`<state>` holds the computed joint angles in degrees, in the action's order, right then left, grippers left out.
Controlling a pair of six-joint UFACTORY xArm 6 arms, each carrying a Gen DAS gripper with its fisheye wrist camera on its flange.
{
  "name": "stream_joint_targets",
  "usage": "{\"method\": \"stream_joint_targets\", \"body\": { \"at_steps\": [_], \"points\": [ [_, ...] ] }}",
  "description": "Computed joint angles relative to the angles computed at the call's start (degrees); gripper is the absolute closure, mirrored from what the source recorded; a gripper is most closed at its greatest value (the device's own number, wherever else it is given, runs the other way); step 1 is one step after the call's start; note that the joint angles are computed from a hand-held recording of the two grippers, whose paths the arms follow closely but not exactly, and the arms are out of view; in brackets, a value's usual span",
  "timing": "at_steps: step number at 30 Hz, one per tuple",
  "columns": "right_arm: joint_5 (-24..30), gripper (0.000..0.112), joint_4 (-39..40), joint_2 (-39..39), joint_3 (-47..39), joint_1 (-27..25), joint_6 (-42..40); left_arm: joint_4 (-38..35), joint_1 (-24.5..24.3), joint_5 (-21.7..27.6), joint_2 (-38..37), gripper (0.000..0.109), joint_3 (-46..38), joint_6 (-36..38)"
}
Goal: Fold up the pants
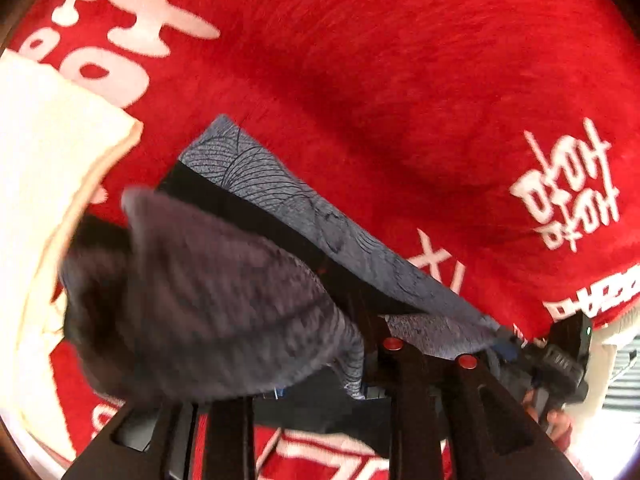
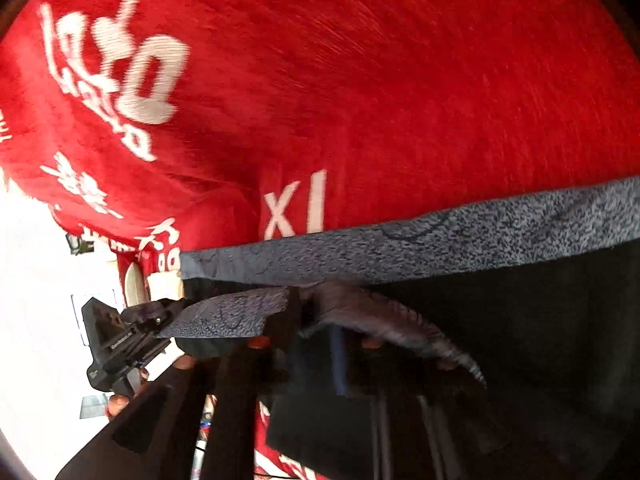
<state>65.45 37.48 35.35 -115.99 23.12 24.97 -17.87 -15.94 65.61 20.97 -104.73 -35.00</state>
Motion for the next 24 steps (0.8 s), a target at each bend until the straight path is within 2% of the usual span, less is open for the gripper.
{"method": "stream_joint_targets", "body": {
  "at_steps": [1,2,3,5,7,10,12,16,18,19,20,21,24],
  "points": [
    [-0.3,0.057,0.0,-0.1,-0.5,-0.1,0.2,1.8,-0.3,1.6,0.0,0.065,-1.3,-0.3],
    [-1.3,0.051,-0.3,-0.6,-0.7,-0.1,0.8,5.9,-1.0,3.1,-0.4,0.037,-2.6,-1.3],
    [-1.9,0.046,-1.0,-0.9,-0.9,0.1,1.7,9.1,-1.5,3.0,-1.6,0.03,-2.3,-2.1],
    [-2.2,0.046,-2.9,-1.6,-1.9,0.3,2.8,12.5,-1.9,2.9,-2.7,0.03,-2.9,-2.2],
    [0.0,0.046,-4.7,-1.5,-4.1,0.6,3.3,15.3,-2.4,6.4,-2.1,0.03,-5.0,-2.0],
    [5.3,0.048,-8.1,-0.1,-8.5,2.3,1.4,19.2,-4.7,12.2,4.0,0.03,-12.5,0.4],
    [10.7,0.055,-10.3,3.0,-13.7,4.2,-0.5,19.7,-5.6,12.0,6.3,0.03,-13.5,1.3],
    [18.2,0.056,-16.0,9.3,-22.1,6.5,-1.7,21.8,-7.5,12.4,9.1,0.03,-11.4,0.3],
    [21.6,0.056,-23.0,12.3,-26.0,7.4,-2.2,26.1,-9.1,12.6,10.4,0.023,-11.4,0.2],
    [21.4,0.058,-24.7,12.2,-25.1,7.3,-2.6,26.8,-9.7,12.5,10.6,0.013,-11.6,1.3],
    [19.3,0.058,-23.9,10.4,-21.8,7.0,-2.5,27.8,-10.6,14.3,11.7,0.01,-13.3,2.8],
    [16.3,0.058,-22.3,7.9,-17.6,6.3,-1.3,29.1,-11.5,17.0,13.2,0.009,-15.6,4.5],
    [13.8,0.058,-20.3,4.8,-12.9,5.6,0.3,30.7,-13.0,19.8,13.9,0.01,-17.4,6.1]
  ]
}}
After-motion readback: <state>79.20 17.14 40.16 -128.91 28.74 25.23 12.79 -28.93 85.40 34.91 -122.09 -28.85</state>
